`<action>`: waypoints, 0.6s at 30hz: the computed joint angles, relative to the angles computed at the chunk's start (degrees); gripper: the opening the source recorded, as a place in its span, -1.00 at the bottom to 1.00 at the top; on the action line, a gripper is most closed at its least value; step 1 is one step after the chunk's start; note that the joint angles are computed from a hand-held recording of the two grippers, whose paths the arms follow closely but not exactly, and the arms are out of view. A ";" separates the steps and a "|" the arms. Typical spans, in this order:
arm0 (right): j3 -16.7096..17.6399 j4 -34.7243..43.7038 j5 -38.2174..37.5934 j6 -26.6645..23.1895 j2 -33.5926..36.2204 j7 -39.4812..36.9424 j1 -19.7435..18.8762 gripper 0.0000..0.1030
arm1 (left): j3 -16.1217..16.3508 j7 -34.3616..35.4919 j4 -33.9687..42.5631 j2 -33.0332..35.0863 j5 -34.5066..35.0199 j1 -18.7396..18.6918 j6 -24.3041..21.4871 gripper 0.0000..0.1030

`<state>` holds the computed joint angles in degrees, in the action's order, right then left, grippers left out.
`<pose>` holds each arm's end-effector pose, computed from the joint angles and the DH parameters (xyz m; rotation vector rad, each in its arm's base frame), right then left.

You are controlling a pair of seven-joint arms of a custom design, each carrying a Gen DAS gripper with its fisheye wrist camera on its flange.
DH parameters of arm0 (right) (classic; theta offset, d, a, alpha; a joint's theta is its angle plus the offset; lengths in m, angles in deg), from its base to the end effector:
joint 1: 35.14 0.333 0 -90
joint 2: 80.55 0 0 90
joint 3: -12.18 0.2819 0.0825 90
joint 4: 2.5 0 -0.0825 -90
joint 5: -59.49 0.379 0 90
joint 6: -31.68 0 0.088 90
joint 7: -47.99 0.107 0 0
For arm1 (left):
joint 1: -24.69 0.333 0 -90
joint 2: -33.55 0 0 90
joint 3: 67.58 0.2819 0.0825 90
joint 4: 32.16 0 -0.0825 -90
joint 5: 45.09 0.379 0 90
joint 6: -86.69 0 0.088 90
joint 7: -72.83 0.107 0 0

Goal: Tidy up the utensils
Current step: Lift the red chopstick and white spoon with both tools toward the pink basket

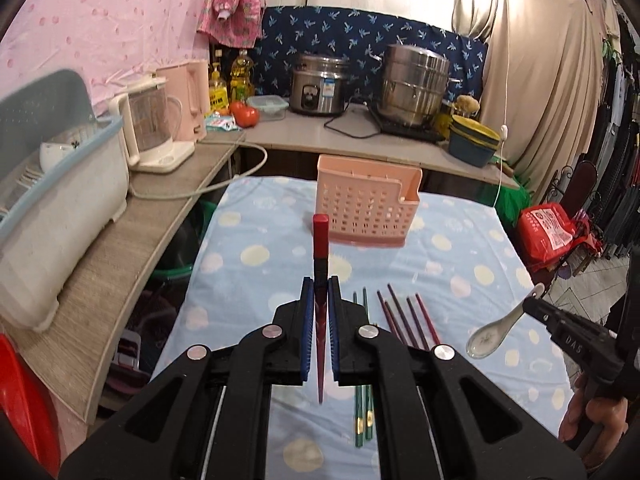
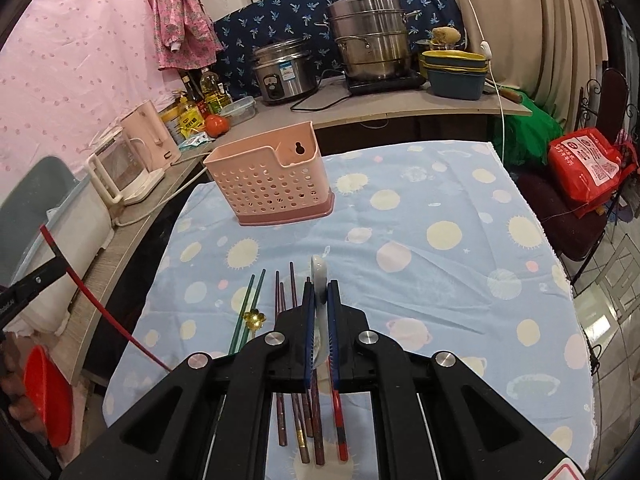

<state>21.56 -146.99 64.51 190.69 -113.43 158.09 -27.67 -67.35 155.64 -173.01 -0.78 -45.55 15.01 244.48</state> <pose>0.4190 0.1303 0.5407 -1.5815 1.7695 -0.4970 0.4287 -0.0707 0.5853 -1.7023 1.7596 -0.9489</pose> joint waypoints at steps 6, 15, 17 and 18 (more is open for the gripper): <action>-1.41 4.96 0.42 0.79 4.81 -2.29 0.91 -0.89 | -0.06 0.59 6.61 5.44 0.19 0.54 2.03 -0.87; -4.15 21.48 1.41 0.91 18.11 -7.03 1.59 -0.89 | -1.94 1.88 24.27 18.67 1.19 2.34 6.06 -0.87; -4.49 27.48 0.58 0.31 22.51 -7.16 1.38 -0.89 | -2.40 2.51 29.78 22.77 0.62 2.68 6.34 -0.87; -4.70 30.24 0.15 -0.03 24.56 -7.08 1.41 -0.89 | -2.82 2.77 33.14 25.29 0.54 3.03 6.51 -0.87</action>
<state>16.85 -116.74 64.66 190.67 -88.87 151.01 -26.25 -70.18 158.41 -139.87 24.52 -45.01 18.04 250.99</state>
